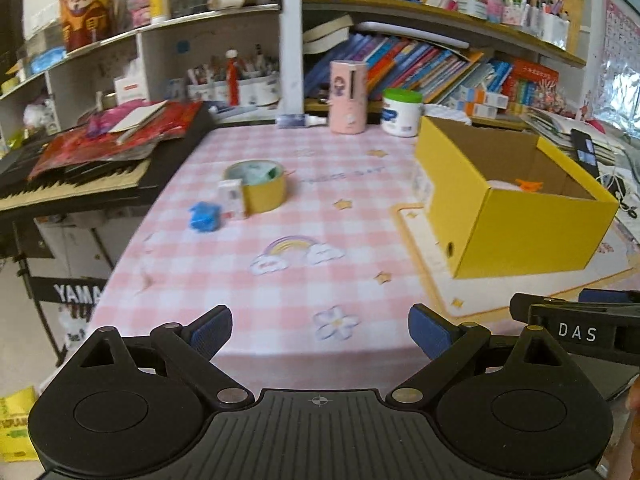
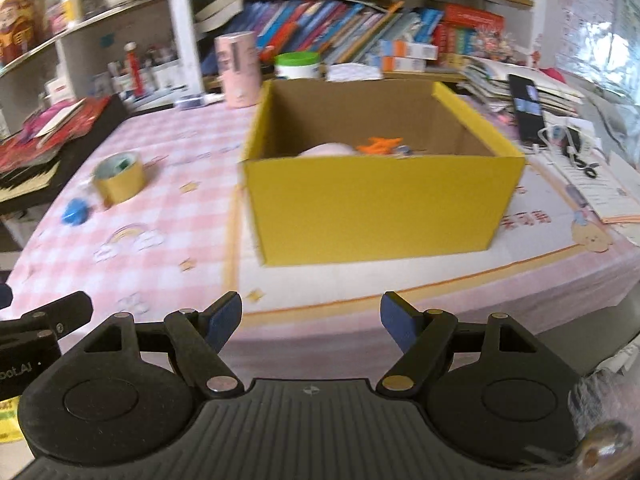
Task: Organize objects
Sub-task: 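Lift both open grippers out of the box toward the tape roll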
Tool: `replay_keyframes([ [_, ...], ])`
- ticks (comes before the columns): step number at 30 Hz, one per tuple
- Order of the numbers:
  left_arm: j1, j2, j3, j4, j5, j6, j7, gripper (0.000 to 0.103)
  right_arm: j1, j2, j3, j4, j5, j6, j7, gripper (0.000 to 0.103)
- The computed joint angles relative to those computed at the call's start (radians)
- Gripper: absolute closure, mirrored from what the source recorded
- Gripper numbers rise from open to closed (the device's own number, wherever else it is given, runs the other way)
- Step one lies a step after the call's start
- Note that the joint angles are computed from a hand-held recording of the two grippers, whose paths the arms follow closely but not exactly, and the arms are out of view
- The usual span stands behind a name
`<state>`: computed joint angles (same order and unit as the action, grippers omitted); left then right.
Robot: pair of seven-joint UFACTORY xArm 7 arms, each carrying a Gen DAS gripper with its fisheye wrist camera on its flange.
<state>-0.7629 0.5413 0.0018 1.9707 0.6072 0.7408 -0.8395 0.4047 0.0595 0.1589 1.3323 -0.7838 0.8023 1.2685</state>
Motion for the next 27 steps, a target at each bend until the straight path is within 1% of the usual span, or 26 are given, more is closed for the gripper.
replay_keyframes([
  [2,0.007,-0.051,0.003,-0.075,0.012,-0.019,-0.015,0.006,0.013,0.011,0.009,0.012,-0.002,-0.002,0.005,0.028],
  [6,0.032,-0.129,-0.010,-0.185,0.046,-0.052,-0.040,0.006,0.045,0.036,0.017,0.041,-0.008,-0.007,0.018,0.028],
  [11,0.069,-0.194,-0.033,-0.272,0.088,-0.074,-0.071,0.006,0.087,0.063,0.017,0.077,-0.026,-0.007,0.031,0.028],
  [17,0.117,-0.252,-0.058,-0.347,0.124,-0.103,-0.102,0.006,0.134,0.101,0.007,0.133,-0.050,0.010,0.046,0.028],
  [27,0.171,-0.289,-0.078,-0.397,0.160,-0.160,-0.107,0.006,0.197,0.147,-0.015,0.208,-0.102,0.043,0.064,0.028],
])
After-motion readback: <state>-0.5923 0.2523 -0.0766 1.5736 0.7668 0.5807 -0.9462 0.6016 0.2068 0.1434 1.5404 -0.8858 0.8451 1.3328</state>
